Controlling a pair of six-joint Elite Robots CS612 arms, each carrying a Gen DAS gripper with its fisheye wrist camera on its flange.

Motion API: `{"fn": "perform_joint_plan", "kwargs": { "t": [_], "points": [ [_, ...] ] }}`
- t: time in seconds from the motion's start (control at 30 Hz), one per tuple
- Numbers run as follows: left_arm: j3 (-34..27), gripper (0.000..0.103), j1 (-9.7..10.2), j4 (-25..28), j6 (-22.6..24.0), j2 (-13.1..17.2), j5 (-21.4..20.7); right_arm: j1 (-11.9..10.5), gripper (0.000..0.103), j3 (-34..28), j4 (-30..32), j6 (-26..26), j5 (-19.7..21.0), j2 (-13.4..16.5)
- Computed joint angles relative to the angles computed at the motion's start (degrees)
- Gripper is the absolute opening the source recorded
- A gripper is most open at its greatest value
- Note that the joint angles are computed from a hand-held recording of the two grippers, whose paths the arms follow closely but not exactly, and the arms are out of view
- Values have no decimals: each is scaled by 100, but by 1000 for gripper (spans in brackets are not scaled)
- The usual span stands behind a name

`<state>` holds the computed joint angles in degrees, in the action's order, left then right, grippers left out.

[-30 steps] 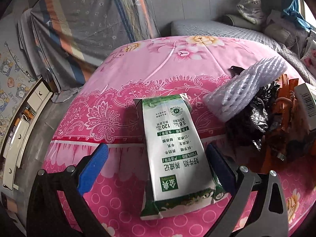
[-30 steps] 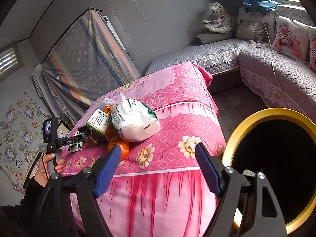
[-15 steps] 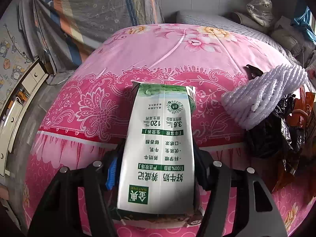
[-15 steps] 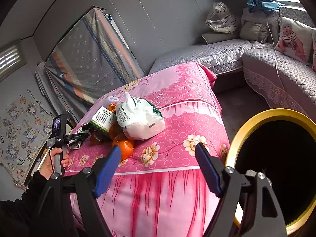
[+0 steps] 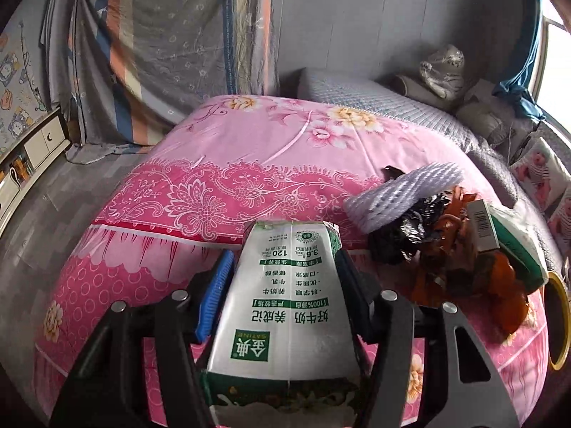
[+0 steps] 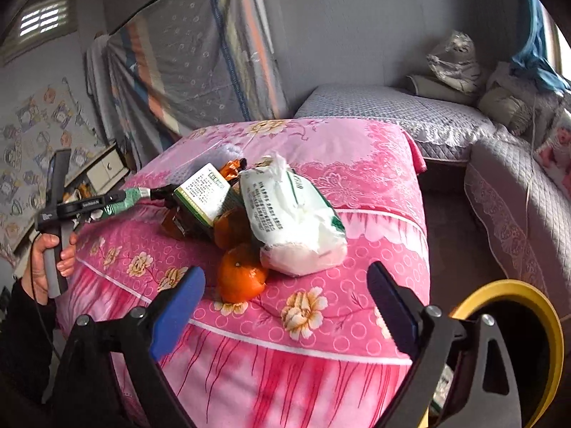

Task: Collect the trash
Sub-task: 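Grasp the white bag with green print with the right tool while the left tool holds the carton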

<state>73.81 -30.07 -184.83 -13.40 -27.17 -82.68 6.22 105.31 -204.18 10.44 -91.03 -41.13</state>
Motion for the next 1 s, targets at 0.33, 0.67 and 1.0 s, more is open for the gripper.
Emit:
{"fn": "perform_joint_plan", "kwargs": {
  "t": [0.33,0.67,1.0],
  "points": [
    [489,55,17,-878,-44,-166,-526,-189,94,-1483,2903,-1252,517,258],
    [768,55,-26,-1322,99,-269,-846,-280,94,-2300,4418,-1311,731,631],
    [956,55,-88,-1631,198,-371,-800,-508,45,-2099,4175,-715,1762,595]
  ]
}}
